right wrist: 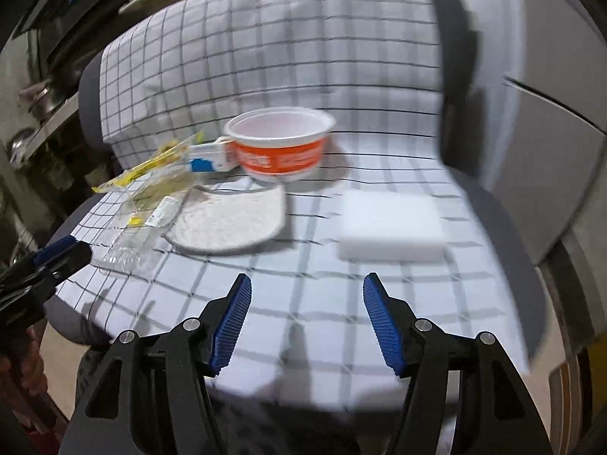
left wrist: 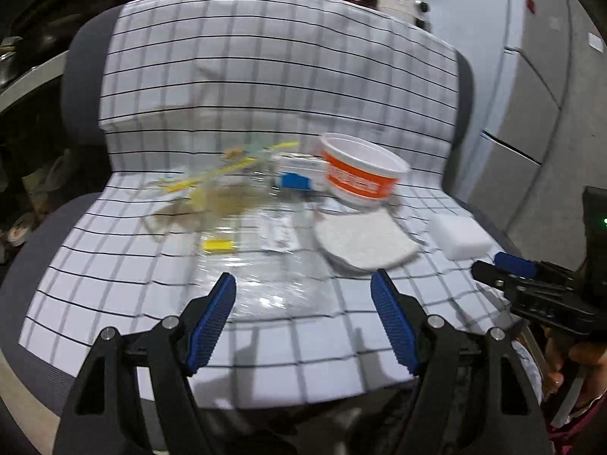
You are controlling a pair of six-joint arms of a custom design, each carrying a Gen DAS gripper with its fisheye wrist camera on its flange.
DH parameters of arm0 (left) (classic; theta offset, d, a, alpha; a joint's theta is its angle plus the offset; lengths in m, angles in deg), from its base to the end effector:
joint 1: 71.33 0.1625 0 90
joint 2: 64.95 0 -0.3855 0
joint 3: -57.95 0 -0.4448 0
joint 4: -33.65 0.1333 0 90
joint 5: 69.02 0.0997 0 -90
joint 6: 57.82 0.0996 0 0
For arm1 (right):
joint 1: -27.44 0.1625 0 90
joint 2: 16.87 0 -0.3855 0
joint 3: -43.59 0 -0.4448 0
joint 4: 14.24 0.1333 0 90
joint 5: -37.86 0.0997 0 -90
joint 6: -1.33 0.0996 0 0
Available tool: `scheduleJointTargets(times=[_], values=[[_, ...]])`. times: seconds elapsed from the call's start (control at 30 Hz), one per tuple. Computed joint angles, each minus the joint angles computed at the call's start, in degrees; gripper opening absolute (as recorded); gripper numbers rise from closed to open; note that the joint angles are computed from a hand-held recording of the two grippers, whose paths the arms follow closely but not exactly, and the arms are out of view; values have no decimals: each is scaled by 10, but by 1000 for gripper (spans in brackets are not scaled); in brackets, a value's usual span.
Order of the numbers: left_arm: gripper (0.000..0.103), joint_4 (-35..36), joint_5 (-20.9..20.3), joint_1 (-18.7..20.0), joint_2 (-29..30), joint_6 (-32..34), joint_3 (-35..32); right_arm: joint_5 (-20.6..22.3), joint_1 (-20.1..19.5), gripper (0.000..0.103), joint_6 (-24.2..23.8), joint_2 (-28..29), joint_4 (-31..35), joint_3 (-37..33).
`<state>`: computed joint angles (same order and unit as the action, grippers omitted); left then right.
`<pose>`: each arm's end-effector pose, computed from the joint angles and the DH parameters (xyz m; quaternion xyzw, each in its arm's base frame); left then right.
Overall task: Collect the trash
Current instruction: 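Move both open tools back over the chair seat, then grasp the white fluffy pad edge with the left gripper and lift it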
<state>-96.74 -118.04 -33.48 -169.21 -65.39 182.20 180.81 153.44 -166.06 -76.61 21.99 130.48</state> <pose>-0.2277 -0.4285 0.3483 0.2923 0.8766 -0.3154 0.2162 0.3538 -0.3954 0.1942 0.0761 -0.8738 0.3664 0.3106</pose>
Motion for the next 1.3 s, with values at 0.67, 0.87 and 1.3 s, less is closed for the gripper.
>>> scheduleJointTargets(times=[0.67, 0.87, 1.3], values=[[72, 3, -14, 16, 11, 18, -4, -65, -25, 4, -41, 20, 7, -24], [72, 16, -30, -5, 8, 20, 3, -82, 0, 4, -33, -40, 50, 25], [74, 42, -131, -15, 93, 48, -5, 12, 20, 59, -4, -110, 3, 87]])
